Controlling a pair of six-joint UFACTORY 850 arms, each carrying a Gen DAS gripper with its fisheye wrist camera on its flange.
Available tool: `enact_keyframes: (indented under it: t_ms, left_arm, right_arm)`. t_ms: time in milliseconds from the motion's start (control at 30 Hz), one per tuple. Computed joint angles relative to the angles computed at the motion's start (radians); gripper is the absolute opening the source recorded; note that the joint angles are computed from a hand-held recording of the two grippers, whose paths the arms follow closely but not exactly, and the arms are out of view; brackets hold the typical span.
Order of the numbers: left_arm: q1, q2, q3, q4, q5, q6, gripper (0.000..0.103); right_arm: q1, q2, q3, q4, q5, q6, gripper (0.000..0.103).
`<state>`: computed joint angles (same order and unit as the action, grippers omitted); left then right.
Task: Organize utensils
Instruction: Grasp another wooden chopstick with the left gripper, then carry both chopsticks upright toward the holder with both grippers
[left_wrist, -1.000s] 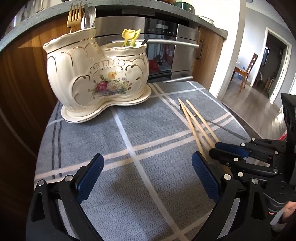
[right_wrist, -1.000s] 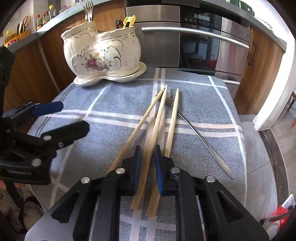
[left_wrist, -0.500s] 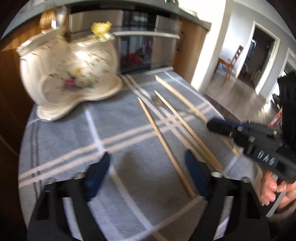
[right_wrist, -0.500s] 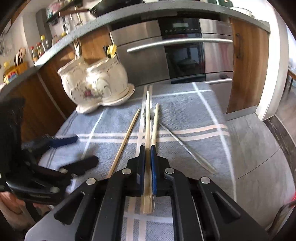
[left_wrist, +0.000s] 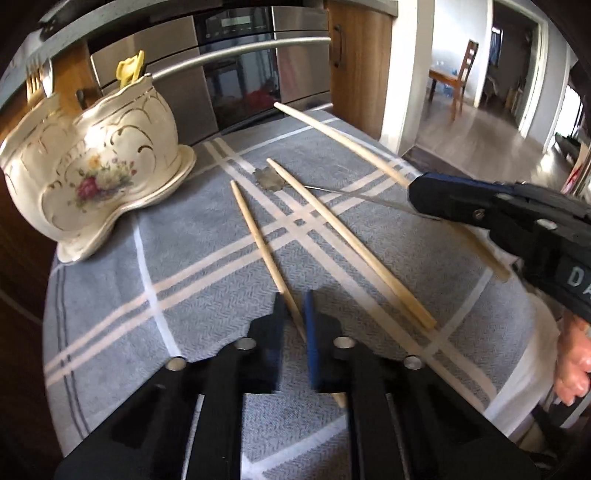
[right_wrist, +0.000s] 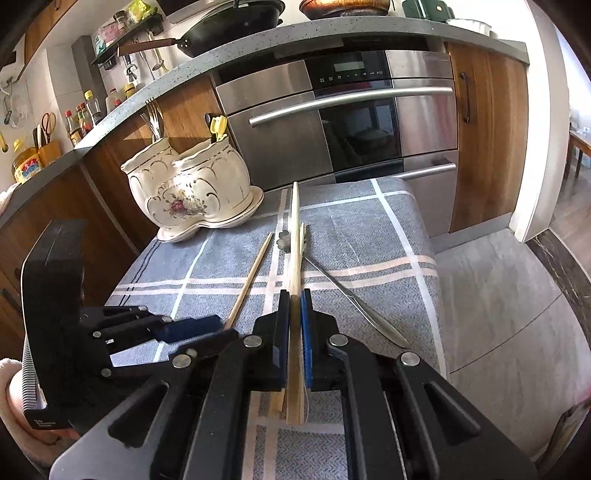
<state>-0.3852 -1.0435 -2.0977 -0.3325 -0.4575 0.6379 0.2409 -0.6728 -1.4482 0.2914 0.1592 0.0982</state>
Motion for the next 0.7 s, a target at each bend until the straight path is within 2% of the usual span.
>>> enact_keyframes:
  t_ms: [200, 333, 600, 700]
  left_arm:
    - [0.035, -0.056, -0.11, -0.114, -0.124, 0.039, 0.006]
    - [0.057, -0.033, -0.075, -0.245, -0.102, 0.138, 0.005]
    - [0.097, 0.011, -0.027, -0.347, -0.074, 0.215, 0.005]
    - [0.118, 0.046, 0.023, -0.487, -0.069, 0.339, 0.005]
  right_arm:
    - [0.002, 0.014, 0.02, -0.027, 0.021, 0.039, 0.006]
    - [0.003, 0.023, 0.032, -0.018, 0.032, 0.038, 0.006]
    - [0.012, 0.025, 0.023, 0.007, 0.031, 0.02, 0.006]
    - [0.016, 0.02, 0.011, -0.027, 0.026, 0.056, 0.006]
